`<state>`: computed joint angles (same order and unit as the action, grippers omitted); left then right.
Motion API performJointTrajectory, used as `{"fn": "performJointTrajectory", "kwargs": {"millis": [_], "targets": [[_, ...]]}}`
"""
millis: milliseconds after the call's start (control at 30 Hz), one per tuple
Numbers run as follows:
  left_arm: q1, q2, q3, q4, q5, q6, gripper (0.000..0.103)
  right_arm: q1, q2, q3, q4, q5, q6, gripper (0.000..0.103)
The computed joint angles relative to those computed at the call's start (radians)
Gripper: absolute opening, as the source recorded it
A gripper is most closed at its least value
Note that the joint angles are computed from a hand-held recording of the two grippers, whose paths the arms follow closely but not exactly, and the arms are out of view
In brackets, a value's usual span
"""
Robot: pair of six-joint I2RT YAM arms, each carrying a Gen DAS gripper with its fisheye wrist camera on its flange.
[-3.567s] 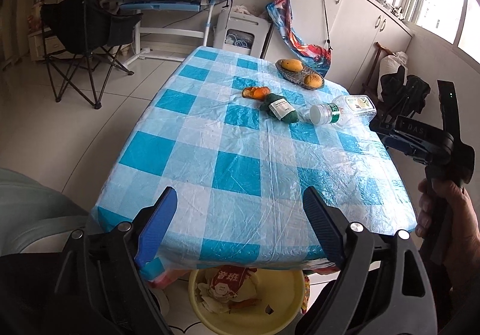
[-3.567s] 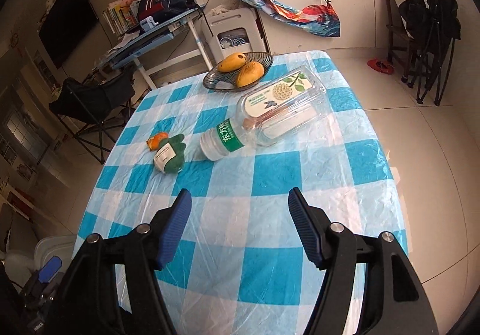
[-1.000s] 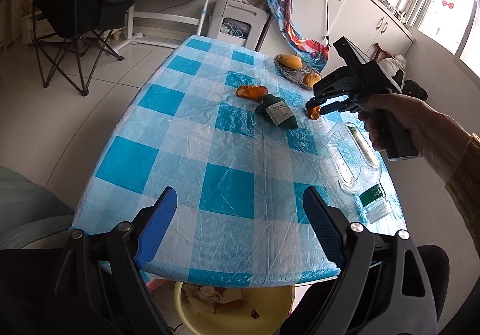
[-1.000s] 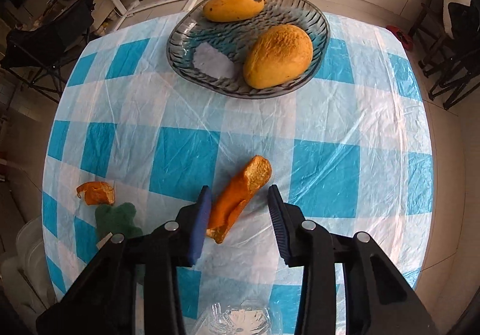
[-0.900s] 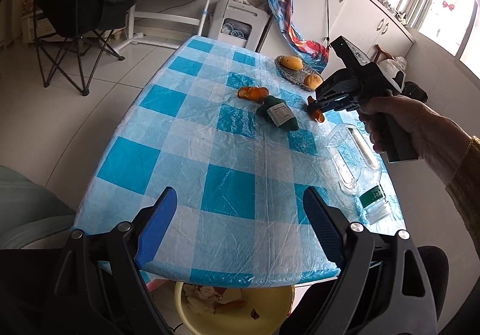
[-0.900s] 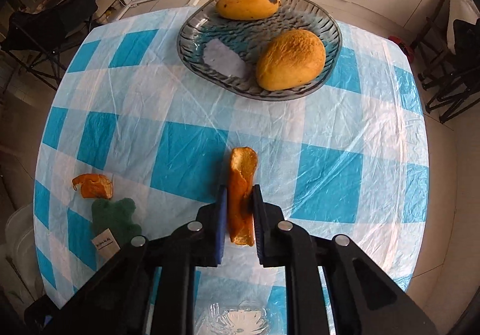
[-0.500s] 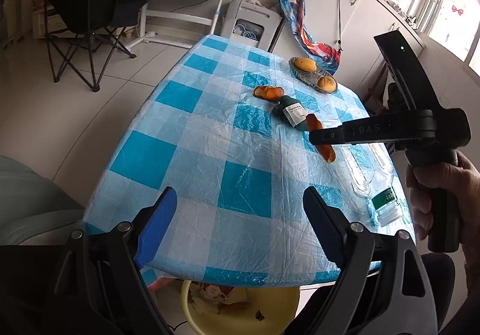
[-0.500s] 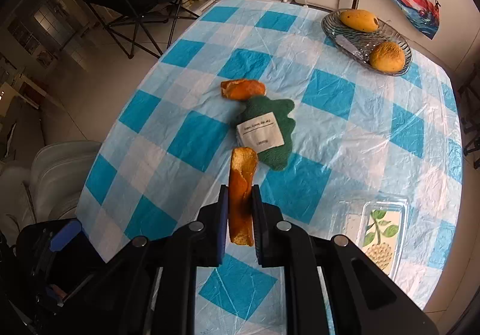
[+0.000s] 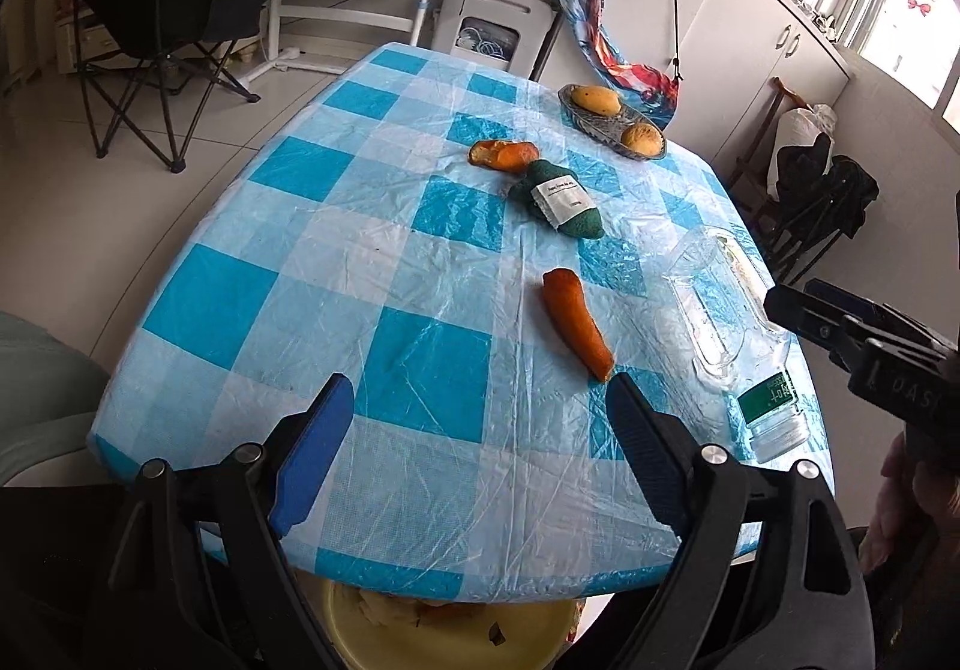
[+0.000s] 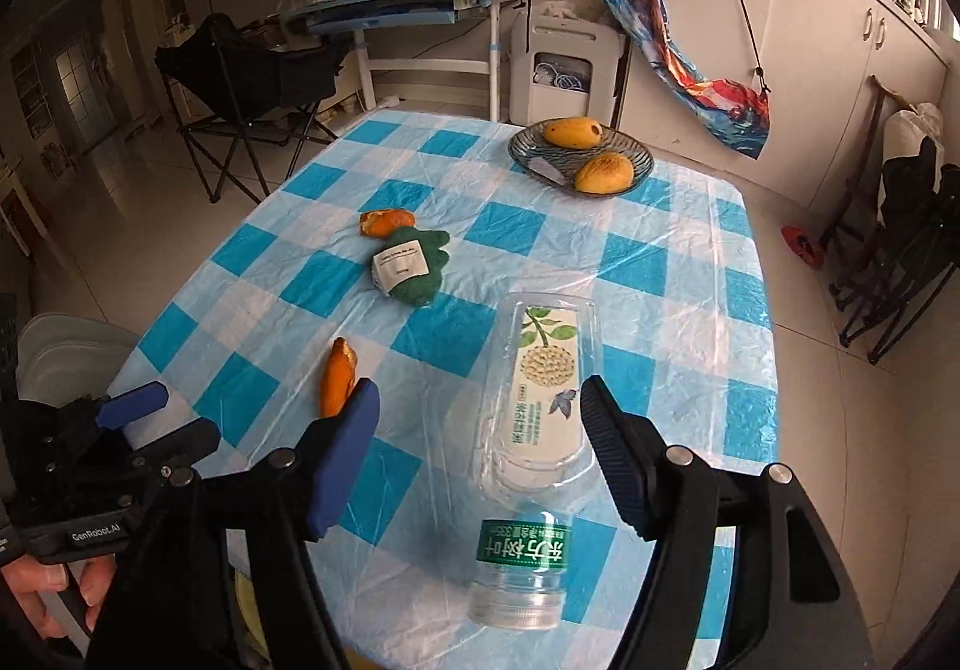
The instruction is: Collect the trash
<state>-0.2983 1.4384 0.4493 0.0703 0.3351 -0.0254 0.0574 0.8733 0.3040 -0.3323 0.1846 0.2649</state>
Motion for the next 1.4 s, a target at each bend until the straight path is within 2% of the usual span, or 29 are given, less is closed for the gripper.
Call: {"fn": "performJointTrajectory", "kwargs": {"millis": [100,200,400,600,667,700,767,833,1133,1200,1233,1400], "targets": [[-0.094,0.052,0.023,0.05,-0.06,-0.052,0.083,-0.105,-0.008,-0.078,0.063,-0.094,-0.014,0.068],[-0.178,0.115,0.061,0.091,-0.129,-0.091,0.083,-0.16,-0.026,-0.1,0.066,-0.167,-0.025,0.068],[-0.266,0.242,0.171,0.078,-0.226,-0.17,0.082,-0.19,-0.023,-0.115,0.092,-0.215,-0.036,0.068],[-0.324,0.319,0.23,0.068,-0.325,-0.157,0.06,-0.188,0.006,-0.122,0.121,-0.223,-0.039,0.068],[-0.336,0.326,0.229,0.083,-0.349,-0.132,0.046,-0.186,0.025,-0.121,0.137,-0.225,-0.036,0.068],[-0.336,0.326,0.227,0.087,-0.345,-0.118,0.04,-0.182,0.038,-0.12,0.147,-0.223,-0.034,0.068],[-0.327,0.321,0.224,0.083,-0.319,-0.079,0.019,-0.164,0.069,-0.117,0.166,-0.208,-0.027,0.068],[-0.293,0.306,0.21,0.082,-0.253,-0.048,0.016,-0.144,0.096,-0.113,0.181,-0.186,-0.02,0.068],[-0.166,0.094,0.075,0.037,-0.137,0.039,0.014,-0.084,0.24,-0.086,0.244,-0.109,0.021,0.068],[-0.146,0.026,0.045,0.017,-0.132,0.058,0.014,-0.069,0.271,-0.082,0.253,-0.089,0.031,0.062],[-0.131,-0.007,0.033,0.001,-0.124,0.07,0.014,-0.068,0.276,-0.083,0.258,-0.091,0.033,0.058],[-0.057,-0.152,-0.032,-0.053,-0.083,0.122,0.014,-0.034,0.246,-0.099,0.259,-0.078,0.058,0.058]]}}
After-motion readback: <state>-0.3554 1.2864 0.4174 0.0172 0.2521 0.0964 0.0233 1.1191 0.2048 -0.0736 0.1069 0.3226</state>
